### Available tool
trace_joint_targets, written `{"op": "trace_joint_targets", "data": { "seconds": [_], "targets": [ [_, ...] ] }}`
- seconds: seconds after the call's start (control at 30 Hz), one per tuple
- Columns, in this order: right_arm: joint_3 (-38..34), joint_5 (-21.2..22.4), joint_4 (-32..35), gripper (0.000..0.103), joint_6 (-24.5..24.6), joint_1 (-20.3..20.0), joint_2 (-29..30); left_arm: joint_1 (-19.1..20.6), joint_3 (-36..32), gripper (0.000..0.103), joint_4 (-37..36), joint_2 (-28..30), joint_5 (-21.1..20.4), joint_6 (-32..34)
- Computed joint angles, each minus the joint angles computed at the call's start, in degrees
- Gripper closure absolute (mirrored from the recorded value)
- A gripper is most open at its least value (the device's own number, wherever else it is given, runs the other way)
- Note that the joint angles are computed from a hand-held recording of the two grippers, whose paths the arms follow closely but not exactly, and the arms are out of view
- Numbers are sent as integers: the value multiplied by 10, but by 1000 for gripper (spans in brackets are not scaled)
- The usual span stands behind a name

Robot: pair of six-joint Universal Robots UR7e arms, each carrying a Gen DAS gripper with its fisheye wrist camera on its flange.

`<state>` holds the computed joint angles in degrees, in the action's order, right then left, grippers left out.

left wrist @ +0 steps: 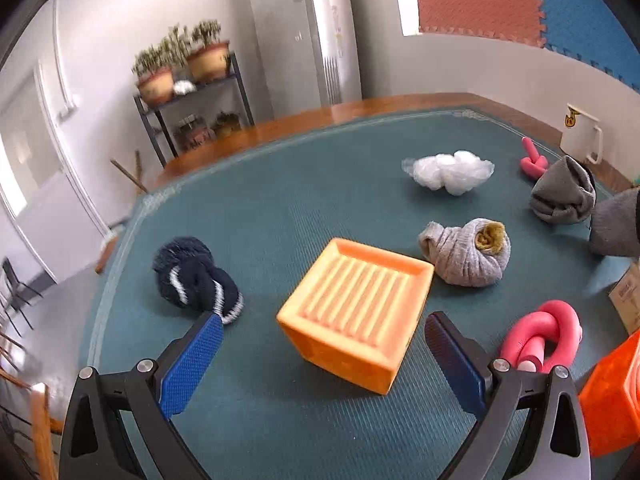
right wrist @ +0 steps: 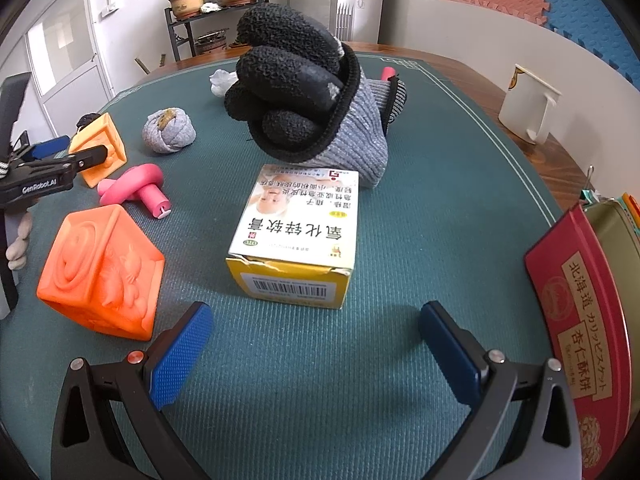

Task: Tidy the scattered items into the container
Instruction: 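Grasp the orange ridged block with the left tool while the right tool grasps the medicine box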

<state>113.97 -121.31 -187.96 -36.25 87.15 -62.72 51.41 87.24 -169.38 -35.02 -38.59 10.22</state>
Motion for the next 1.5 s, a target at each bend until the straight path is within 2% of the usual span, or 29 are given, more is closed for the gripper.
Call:
{"op": "trace_joint_targets", "data": {
  "seconds": [0.13,0.33,0.4,0.47,0.53,0.67,0.83,1.07,1.13,1.17,1.2,1.27,1.5],
  "targets": [
    [-3,-3,0,0,2,1,3,1,-11,1,22,5,2,-15],
    [0,-1,1,0,2,0,0,9,-31,4,99,7,-12,-79],
    [0,-2,2,0,3,0,0,13,-33,13,109,3,-21,-95],
    [0,-1,1,0,3,0,0,18,-31,31,110,-3,-47,-103],
    [1,0,0,0,3,0,0,17,-27,41,103,-4,-59,-93],
    [4,10,-1,0,10,-4,-4,7,-21,41,90,3,-34,-81],
    [12,62,12,3,41,-19,-28,-3,-3,42,80,-4,-13,-93],
    [5,69,-2,9,46,-14,-22,-26,24,42,50,-22,5,-104],
    [-4,54,-14,16,37,-5,-12,-34,33,42,40,-29,8,-106],
    [-10,43,-16,26,36,-2,-6,-37,37,42,37,-31,10,-106],
    [-15,35,-10,42,40,-1,-3,-41,41,42,35,-34,8,-108],
    [-18,27,-12,54,49,-1,-2,-48,49,42,33,-39,5,-111],
    [0,62,-19,55,64,-16,-28,-67,69,41,29,-45,-1,-114]
  ]
}}
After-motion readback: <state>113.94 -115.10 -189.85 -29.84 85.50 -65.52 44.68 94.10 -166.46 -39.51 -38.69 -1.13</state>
